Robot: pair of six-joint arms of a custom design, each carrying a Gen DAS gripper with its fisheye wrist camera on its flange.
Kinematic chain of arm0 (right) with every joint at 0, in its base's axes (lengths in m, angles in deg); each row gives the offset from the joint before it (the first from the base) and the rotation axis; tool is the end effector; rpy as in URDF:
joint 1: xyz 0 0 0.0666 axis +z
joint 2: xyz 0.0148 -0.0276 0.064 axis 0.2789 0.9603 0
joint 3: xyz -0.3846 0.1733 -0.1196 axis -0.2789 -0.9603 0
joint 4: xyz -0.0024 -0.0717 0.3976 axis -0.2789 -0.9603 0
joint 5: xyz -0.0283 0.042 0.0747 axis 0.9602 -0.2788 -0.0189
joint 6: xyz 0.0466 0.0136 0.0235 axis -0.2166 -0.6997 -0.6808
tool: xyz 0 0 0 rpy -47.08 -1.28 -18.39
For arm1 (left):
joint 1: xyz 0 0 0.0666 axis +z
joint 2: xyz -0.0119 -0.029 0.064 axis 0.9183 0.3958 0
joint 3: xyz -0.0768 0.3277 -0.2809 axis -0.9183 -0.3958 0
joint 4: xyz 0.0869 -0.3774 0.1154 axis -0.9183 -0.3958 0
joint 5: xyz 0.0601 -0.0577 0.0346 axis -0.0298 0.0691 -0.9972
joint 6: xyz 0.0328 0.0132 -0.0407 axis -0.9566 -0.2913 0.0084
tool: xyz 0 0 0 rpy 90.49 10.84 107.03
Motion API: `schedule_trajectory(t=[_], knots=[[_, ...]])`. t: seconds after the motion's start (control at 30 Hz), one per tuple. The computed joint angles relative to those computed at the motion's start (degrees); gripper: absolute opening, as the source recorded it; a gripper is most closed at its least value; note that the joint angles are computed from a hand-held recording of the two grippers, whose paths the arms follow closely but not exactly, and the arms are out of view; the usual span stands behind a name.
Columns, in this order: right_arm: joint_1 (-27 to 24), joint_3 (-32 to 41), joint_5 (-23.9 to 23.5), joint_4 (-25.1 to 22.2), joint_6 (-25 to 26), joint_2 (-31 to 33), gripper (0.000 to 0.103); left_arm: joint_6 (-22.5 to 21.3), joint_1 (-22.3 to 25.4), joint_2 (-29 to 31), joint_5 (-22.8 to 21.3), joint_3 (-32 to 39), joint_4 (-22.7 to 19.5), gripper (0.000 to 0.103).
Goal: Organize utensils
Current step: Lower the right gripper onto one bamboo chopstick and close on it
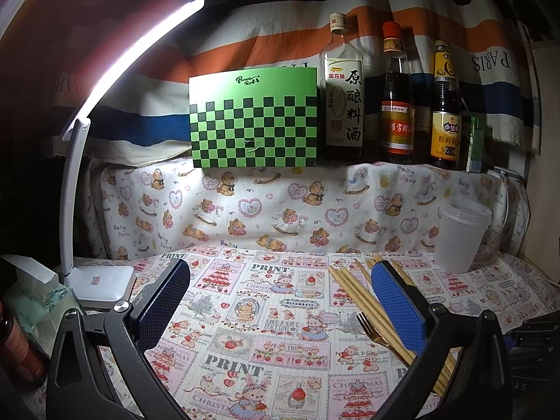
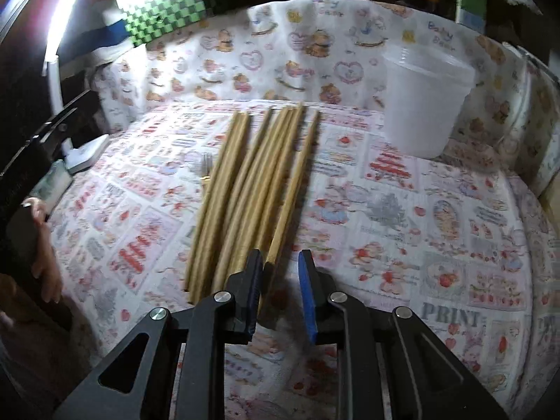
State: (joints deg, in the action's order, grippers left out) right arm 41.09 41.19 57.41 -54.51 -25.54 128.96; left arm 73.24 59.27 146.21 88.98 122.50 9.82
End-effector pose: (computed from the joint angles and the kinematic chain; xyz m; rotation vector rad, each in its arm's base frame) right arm 0.5964 0.2694 0.4408 0.0184 2.4848 0.1236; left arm 0.6343 -0.0863 0.4664 0.2129 1.8781 -0.1576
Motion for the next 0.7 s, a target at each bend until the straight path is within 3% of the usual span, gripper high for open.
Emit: schedule_trajectory(t=[0.2,0.4,0.53,0.6,0.63,0.7], knots=[[-0.1,0.3,3.5,-1.0,-0.2,0.3,0.009,0.0,0.0,0.0,0.0,0.0,0.0,0.103],[-0.3,0.3,3.2,-0.7,0.0,0.3,0.009,-0.2,-0.1,0.0,-0.3,0.2,-0.7,0.103],[-1.0,-1.8,2.0,2.8,-3.3,-0.9,0.008,-0.8,0.1,0.2,0.4,0.8,-2.1,0.103],[-0.7,-3.4,4.0,6.2,-3.1,-2.2,0.008,-1.3,-0.1,1.6,0.2,4.9,-11.1,0.102],[-0.3,-4.5,6.1,8.6,-2.1,-3.0,0.008,-0.7,0.1,2.7,1.5,7.6,-16.7,0.097],[0.8,-6.5,10.1,13.5,0.7,-4.8,0.008,1.9,0.7,4.1,6.7,11.2,-23.8,0.083]])
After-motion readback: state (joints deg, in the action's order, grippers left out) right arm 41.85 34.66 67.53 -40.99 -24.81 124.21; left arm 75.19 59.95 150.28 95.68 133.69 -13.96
